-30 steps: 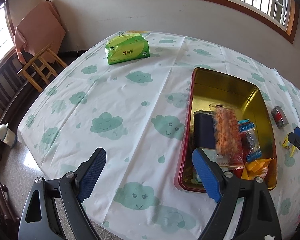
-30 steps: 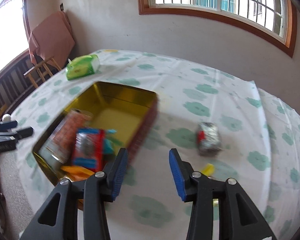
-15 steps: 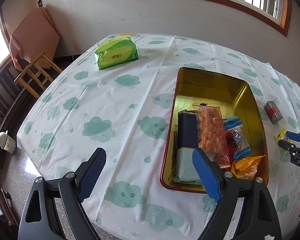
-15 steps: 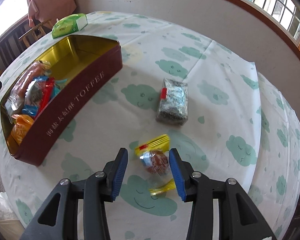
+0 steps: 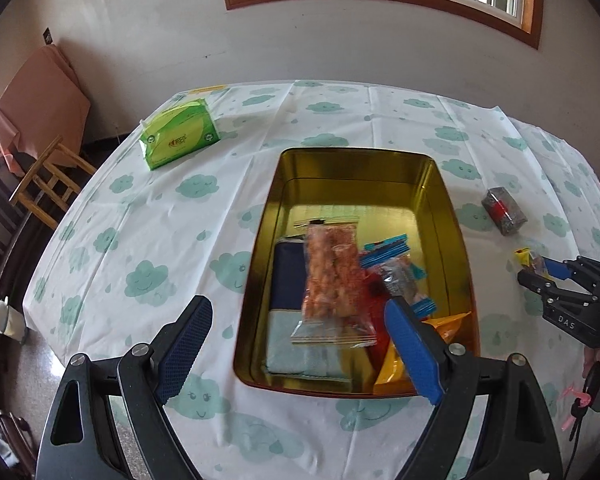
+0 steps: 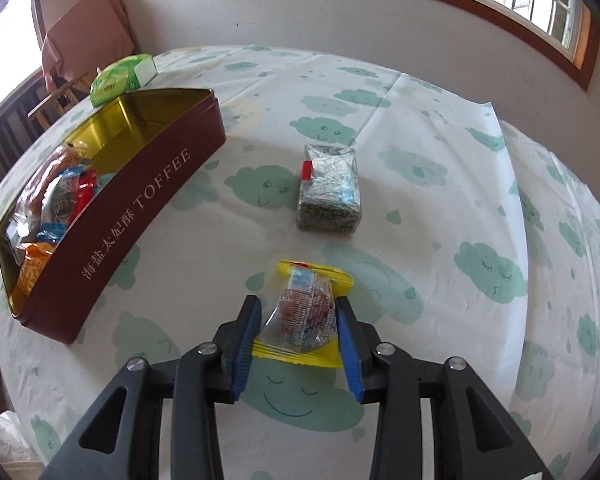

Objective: Organize snacks
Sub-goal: 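Grasp the yellow-wrapped cookie with the right tool and lift it, then grasp the grey-and-red foil pack with the left tool and lift it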

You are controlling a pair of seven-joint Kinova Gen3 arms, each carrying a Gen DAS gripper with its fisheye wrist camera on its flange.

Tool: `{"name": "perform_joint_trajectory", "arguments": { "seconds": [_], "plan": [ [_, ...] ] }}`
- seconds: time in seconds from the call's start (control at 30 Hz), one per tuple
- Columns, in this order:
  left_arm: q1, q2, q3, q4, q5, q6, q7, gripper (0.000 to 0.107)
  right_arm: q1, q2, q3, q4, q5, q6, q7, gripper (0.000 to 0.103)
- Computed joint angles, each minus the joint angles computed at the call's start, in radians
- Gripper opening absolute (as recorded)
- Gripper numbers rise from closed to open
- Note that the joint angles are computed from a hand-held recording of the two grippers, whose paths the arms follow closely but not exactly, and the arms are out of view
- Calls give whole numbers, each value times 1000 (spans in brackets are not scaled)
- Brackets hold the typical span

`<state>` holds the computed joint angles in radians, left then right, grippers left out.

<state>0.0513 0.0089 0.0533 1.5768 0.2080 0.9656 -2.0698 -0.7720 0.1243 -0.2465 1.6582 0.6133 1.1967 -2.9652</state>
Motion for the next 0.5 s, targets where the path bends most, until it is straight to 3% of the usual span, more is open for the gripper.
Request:
{"name": "perform_joint_trajectory", "arguments": {
  "seconds": [0.2, 0.5],
  "plan": [
    [45, 9, 35, -22, 40, 23, 13, 86, -26, -23, -12, 50, 78, 22, -121, 36],
    [148, 72, 96, -84, 63, 42, 113, 86, -19, -82, -55, 141, 131, 174, -282, 34]
  ]
}}
